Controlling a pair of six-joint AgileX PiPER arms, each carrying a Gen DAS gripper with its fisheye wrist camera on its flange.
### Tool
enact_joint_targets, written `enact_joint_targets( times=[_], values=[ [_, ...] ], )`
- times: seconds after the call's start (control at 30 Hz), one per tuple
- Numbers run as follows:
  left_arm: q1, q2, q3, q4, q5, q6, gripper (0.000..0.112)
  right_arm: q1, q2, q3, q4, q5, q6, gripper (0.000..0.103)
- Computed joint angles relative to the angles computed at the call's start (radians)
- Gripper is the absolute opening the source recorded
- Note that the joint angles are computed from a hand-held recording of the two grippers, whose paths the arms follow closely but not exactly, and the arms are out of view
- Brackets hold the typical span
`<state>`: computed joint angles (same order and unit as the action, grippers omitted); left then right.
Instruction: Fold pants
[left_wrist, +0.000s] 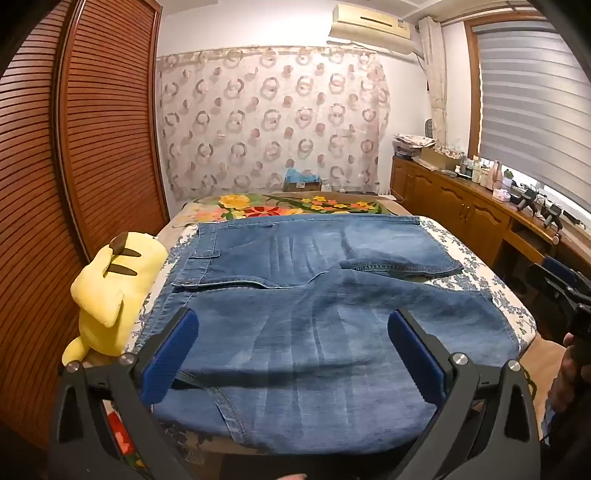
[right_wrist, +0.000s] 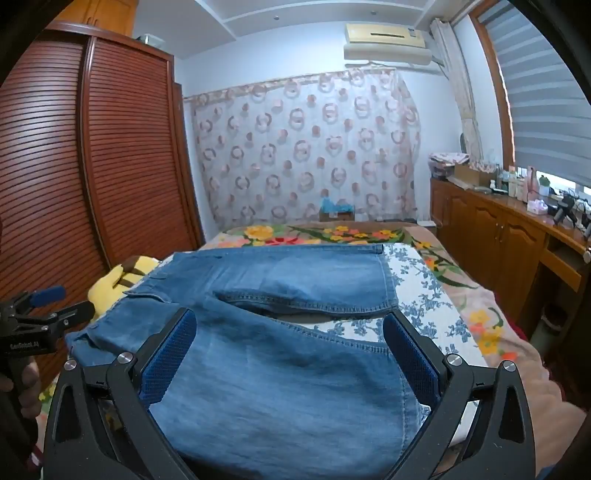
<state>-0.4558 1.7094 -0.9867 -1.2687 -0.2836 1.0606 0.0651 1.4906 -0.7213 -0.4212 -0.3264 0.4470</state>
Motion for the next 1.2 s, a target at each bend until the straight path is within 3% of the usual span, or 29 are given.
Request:
enact_joint_targets(
  times=[1.2],
  values=[
    [-0.002,-0.002,0.018,0.076,-0.009,-0.083,0.103,0.014,0.005,-0.002,0.047,0.006,-0.044,0.103]
  ],
)
